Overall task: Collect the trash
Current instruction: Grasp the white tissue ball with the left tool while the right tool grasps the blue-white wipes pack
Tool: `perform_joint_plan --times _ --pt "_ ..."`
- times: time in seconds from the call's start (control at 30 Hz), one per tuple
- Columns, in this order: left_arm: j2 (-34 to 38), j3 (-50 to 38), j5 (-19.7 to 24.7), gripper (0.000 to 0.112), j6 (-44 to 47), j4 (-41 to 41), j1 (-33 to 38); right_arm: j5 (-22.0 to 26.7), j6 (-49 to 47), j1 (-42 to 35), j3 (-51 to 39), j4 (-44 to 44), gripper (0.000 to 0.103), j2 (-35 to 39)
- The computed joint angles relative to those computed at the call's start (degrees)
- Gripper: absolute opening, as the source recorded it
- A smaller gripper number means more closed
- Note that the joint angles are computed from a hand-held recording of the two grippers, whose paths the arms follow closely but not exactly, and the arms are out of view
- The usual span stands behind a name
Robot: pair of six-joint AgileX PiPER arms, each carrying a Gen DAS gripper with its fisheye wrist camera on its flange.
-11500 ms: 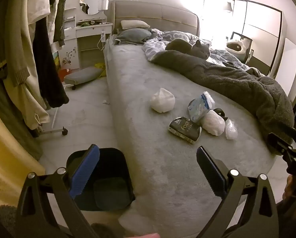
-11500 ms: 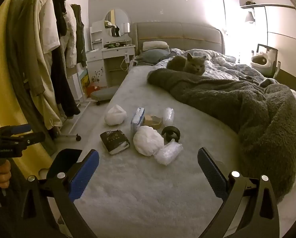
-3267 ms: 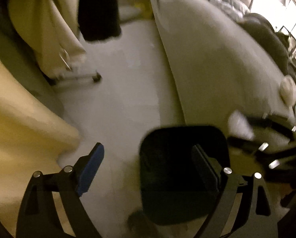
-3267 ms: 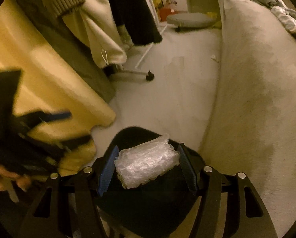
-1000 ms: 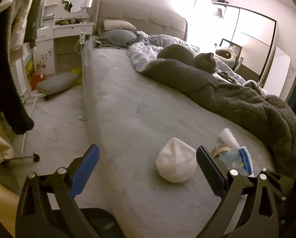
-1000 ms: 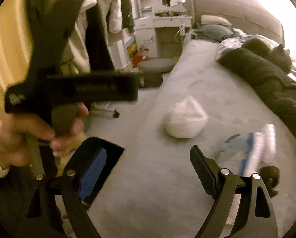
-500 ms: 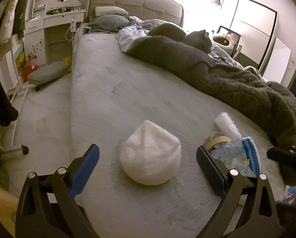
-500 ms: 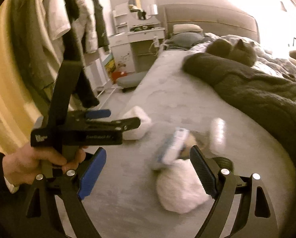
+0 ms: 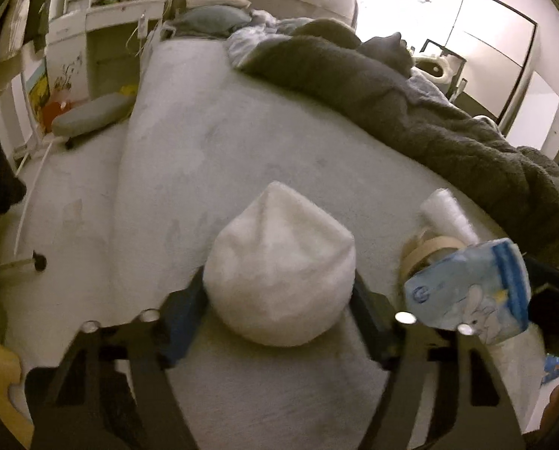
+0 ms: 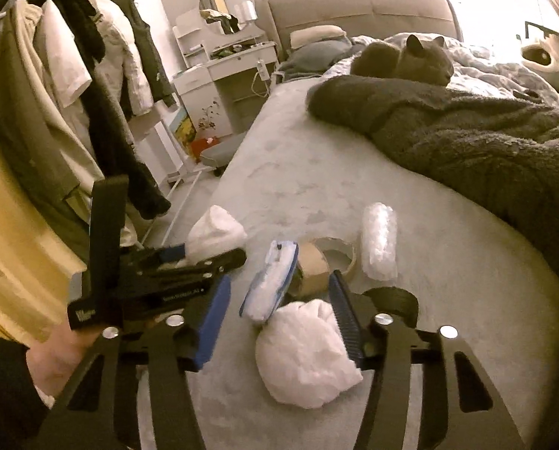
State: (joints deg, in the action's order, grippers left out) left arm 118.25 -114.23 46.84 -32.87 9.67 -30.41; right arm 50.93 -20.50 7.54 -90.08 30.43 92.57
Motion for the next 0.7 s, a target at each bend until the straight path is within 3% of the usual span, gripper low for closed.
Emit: perform_joint_plan --times 0.1,0.2,0.53,0.7 --pt "-1.64 2.94 -3.11 0.059 -0.73 -0.56 0.43 0.44 0.65 0.58 -0.12 -1.08 0.042 0.44" --pt "-2.21 2.83 -2.02 0.053 -0.10 -0.97 0.47 0.36 1.04 1.30 -0.08 -2.28 0.038 0.59" --pt "-8.49 8.74 -4.01 0.052 2.71 0.42 -0.31 0.63 4.61 4.71 -3.06 -7.94 0.022 2.66" --pt "-10.80 11.15 -2.24 0.052 5.56 -0.67 0.35 1.03 7.51 6.10 -4.66 -12.40 0.013 3.54"
